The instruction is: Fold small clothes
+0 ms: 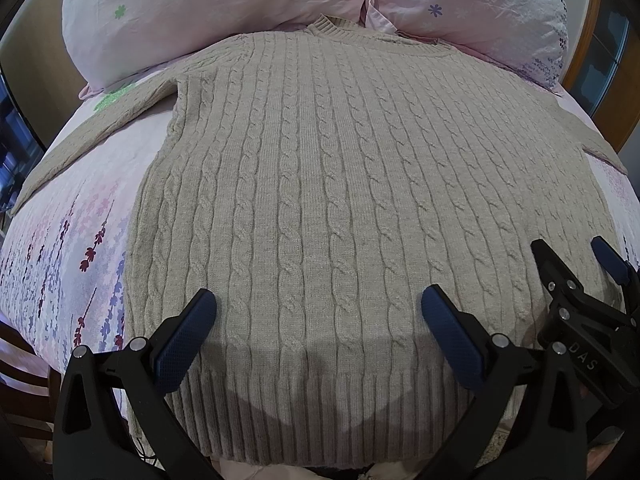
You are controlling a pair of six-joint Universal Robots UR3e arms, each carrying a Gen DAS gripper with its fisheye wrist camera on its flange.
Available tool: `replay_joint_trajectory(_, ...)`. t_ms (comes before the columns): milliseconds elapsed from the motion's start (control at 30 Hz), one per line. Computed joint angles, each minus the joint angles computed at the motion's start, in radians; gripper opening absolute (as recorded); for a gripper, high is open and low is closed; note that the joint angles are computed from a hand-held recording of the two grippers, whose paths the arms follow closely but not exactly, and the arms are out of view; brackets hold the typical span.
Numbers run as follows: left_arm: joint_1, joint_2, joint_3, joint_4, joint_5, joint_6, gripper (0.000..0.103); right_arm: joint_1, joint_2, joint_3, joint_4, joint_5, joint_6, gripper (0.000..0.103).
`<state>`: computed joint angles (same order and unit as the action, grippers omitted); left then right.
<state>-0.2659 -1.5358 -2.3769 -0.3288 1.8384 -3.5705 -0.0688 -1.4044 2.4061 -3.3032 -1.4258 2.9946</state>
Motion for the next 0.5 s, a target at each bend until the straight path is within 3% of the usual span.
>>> replay_joint_trajectory(500, 0.0, 0.0, 0.0, 0.001, 0.0, 0.0, 0.102, -0.002, -0.004, 0.007, -0.002, 0.001, -0.001, 0.101)
